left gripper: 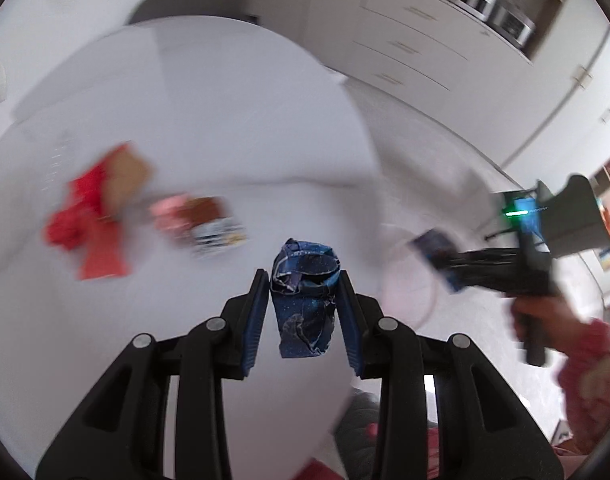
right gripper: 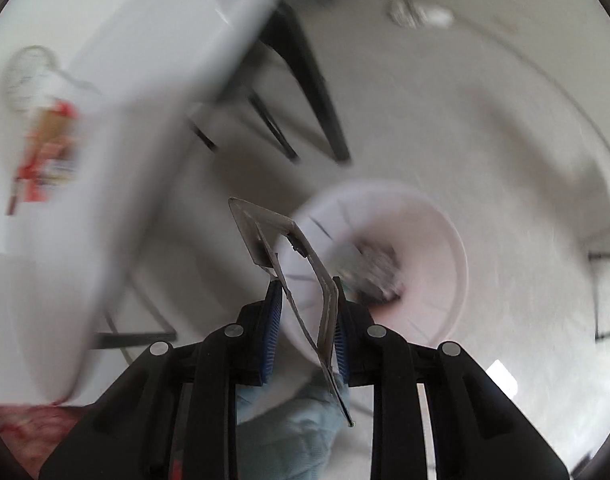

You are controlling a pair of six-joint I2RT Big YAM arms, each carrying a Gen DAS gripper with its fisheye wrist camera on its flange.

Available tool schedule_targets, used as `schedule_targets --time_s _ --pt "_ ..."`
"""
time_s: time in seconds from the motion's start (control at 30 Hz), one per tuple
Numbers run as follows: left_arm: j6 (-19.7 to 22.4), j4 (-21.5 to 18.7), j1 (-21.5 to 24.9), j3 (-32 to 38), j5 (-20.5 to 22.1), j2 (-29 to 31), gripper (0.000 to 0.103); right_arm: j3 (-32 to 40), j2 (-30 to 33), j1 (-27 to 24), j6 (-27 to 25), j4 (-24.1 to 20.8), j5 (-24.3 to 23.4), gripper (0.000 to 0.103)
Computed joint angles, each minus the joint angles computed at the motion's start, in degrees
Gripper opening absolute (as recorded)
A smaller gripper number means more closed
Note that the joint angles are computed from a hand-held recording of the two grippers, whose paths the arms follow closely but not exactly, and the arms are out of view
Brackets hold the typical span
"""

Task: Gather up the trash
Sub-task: 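Grasp the blue printed cardboard box with the right gripper while the left holds the blue paper, then drop the cardboard box into the pink bin with the right gripper while the left drops the blue paper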

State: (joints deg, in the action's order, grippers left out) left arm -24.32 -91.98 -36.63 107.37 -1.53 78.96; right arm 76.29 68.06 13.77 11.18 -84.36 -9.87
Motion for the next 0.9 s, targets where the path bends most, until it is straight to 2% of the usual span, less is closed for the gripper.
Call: schedule_targets --time_s 0.07,0.17,0.2,0.27,0.3,0.33,0.4,0.63,0.67,0.7,0.73,0.8,0.9 --pt "-1.0 -0.2 -2.5 2.5 -0.2 3.6 0.034 -4.4 2.8 -3.4 -2.8 1.5 -0.8 0.024" --pt "-1.9 -0.9 -5.3 6.1 0.5 8.9 0.034 -8.4 7.2 -4.6 -4.1 4.1 -0.6 0.032" --pt "-2.2 -1.2 -5.8 6.9 0.7 10.1 0.034 -9.5 8.4 -5.0 -4.1 4.8 -1.2 0.037" --pt "-2.9 -1.7 -7.1 9.0 1.5 13.4 0.034 -10.9 8.6 -7.0 -5.1 4.5 -3.8 0.056" --pt "-2.9 -1.8 -7.6 9.9 1.7 14.7 0.034 -11.2 8.1 -7.5 -4.8 4.7 -3.8 0.069" --pt "-2.9 -2.0 -8.2 11.2 1.6 16.4 0.034 -11.1 7.6 -8.1 -5.5 4.7 -3.5 0.074" --pt "-2.7 -1.8 -8.8 12.5 2.3 18.6 0.034 -10.6 5.5 -9.3 -6.8 3.8 -3.6 0.081" --pt "-0.7 -1.8 -11.6 16.4 5.0 27.3 0.034 -5.3 -4.9 -18.8 -11.2 -1.3 -2.5 0.094" --pt "-0.3 -1.8 -11.9 16.3 5.9 28.3 0.036 -4.8 -5.5 -20.1 -11.9 -1.4 -2.5 0.095" --pt "-0.2 -1.7 -12.3 16.0 6.4 29.4 0.045 -4.2 -6.3 -21.4 -12.6 -1.8 -2.6 0.095" --pt "-0.3 -1.3 -12.5 15.3 6.7 29.8 0.061 -3.7 -7.0 -22.8 -13.4 -2.3 -2.7 0.095" --pt "-0.5 -0.5 -12.9 13.9 6.9 30.4 0.074 -3.1 -7.7 -23.9 -13.7 -2.9 -2.8 0.095" --pt "-1.0 -0.7 -13.2 12.5 7.3 30.0 0.074 -2.3 -8.4 -25.1 -14.2 -3.6 -2.8 0.095"
